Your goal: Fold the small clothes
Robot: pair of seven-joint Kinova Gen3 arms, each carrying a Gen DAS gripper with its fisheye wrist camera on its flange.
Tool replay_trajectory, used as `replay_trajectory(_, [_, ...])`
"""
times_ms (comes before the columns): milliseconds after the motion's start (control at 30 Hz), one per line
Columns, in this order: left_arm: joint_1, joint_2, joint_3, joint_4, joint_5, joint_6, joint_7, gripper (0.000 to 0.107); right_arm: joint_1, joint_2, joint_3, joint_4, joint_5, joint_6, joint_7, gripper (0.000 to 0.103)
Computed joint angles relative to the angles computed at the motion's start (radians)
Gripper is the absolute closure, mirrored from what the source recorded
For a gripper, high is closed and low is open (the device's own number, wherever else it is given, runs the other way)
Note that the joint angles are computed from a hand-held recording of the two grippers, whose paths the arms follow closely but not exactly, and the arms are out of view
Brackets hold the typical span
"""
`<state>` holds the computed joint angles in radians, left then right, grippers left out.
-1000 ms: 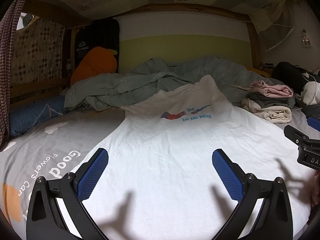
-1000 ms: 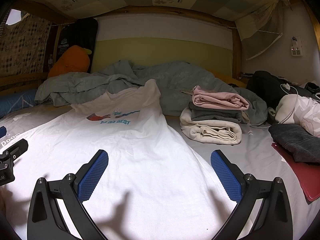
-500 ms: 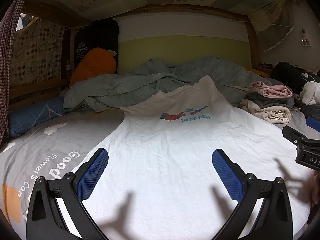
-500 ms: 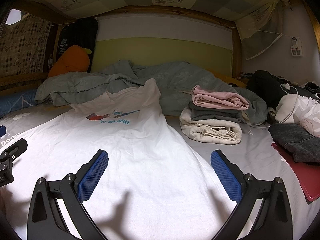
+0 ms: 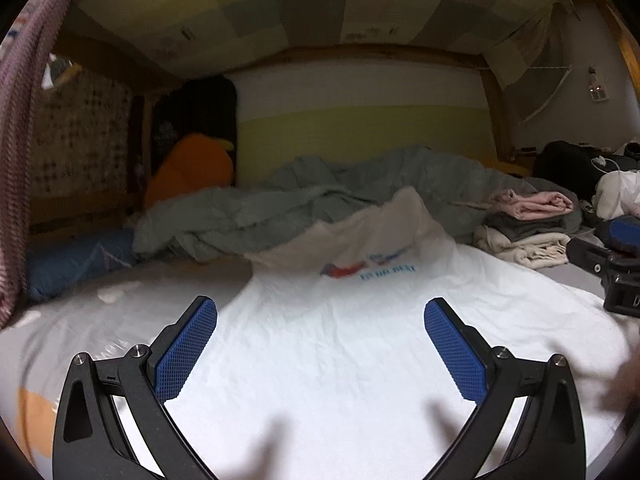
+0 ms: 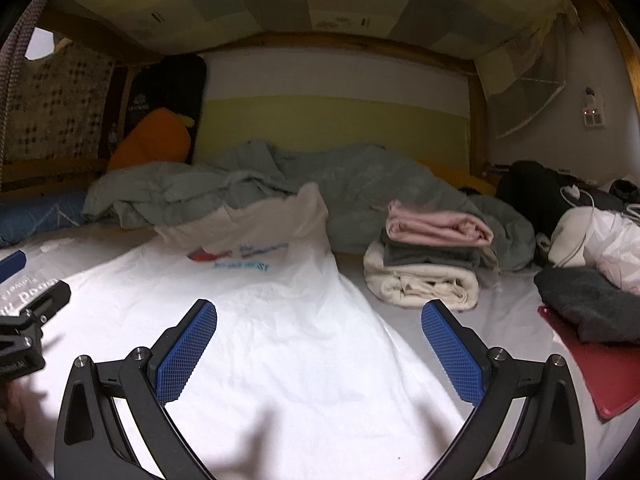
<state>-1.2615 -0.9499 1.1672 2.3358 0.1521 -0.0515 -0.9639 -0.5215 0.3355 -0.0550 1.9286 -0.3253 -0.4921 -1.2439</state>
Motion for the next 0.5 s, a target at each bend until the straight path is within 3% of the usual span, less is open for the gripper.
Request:
replay_trajectory(233, [0.049,-0.066,-0.081,-0.001,-0.004,0.005,-0.007,0.005,-0.007,-0.017,0.008,0.006,-0.021,-0.008,0.013,0.0])
replay_trajectory(500, [0.084,-0.141,-0.146,0.0,0.008,0.047,-0.002,0.005,0.037,-0.064,-0.016,0.006,0.016,0.07,-0.027,0.0])
